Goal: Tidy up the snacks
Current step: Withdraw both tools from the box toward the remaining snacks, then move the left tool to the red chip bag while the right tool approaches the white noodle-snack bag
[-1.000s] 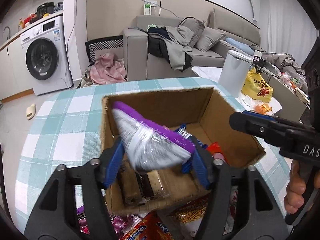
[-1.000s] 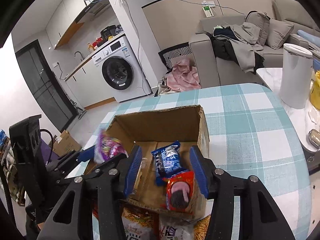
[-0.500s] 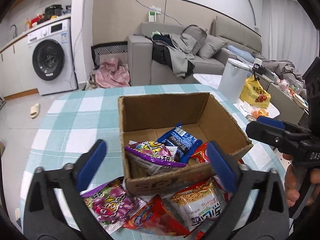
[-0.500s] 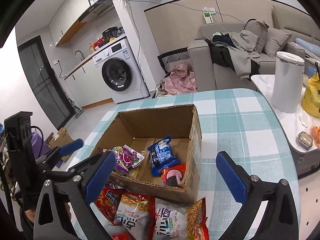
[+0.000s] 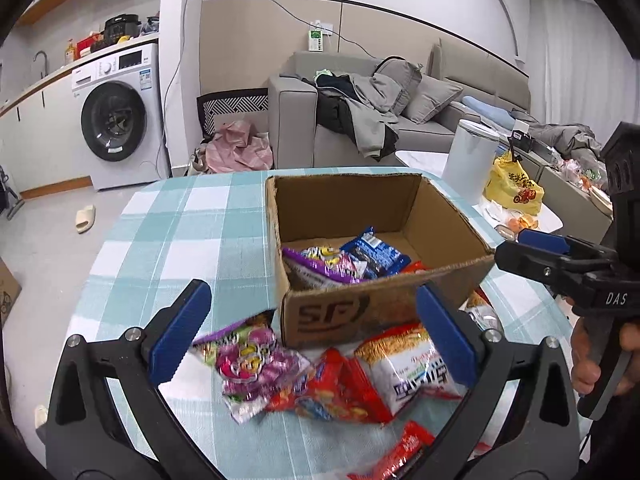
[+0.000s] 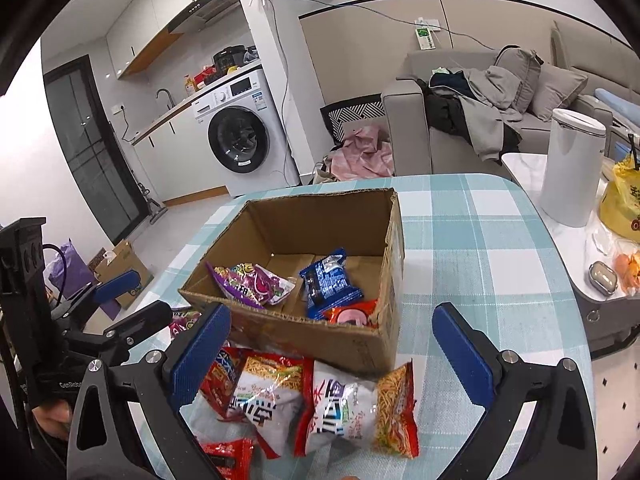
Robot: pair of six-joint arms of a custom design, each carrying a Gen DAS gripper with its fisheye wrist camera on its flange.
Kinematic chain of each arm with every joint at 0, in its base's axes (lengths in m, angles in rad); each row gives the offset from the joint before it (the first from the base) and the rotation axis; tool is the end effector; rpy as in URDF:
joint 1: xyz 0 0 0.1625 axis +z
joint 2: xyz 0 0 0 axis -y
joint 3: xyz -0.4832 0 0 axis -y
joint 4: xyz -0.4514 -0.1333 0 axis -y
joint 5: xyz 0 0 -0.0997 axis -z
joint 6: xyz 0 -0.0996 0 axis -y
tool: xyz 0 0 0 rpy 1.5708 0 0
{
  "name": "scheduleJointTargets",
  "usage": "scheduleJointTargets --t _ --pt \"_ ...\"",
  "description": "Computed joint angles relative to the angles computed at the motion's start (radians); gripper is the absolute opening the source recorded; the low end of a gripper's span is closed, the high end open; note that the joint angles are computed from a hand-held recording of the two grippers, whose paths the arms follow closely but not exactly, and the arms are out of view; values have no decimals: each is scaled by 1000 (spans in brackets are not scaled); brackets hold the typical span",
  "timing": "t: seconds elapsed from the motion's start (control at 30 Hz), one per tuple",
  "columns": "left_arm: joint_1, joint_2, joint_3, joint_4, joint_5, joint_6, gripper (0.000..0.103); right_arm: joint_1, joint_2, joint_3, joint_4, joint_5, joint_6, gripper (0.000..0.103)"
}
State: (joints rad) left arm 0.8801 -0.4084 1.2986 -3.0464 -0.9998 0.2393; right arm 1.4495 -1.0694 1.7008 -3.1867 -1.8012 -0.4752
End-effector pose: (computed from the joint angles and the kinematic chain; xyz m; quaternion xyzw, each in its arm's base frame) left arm -0.4017 -0.7797 -0.0112 0.3393 0.8576 -0.3302 0.2009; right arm 0.0211 -0.7406 0.3492 0.1006 -0.8713 0.4190 0.2348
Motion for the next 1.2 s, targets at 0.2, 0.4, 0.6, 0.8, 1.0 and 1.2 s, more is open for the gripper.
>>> scheduleJointTargets --t 0.2,0.4,0.6,0.8,1.0,1.2 --pt "-8 -46 101 -45 -12 -12 102 -4 -21 53 -26 -20 -7 103" --pt "-7 -63 139 -52 -22 -28 102 -15 -33 99 -42 -24 21 103" --pt "2 -65 160 -63 -28 -26 102 -14 -37 132 -68 -56 8 103" --pt "21 -50 138 -10 -39 -52 102 -15 -20 125 -83 -95 -8 103" --pt "38 -35 115 34 -67 -69 102 -32 -9 109 -45 -96 16 103" --pt "52 -18 92 77 -70 -94 102 -39 6 96 -16 -101 19 103"
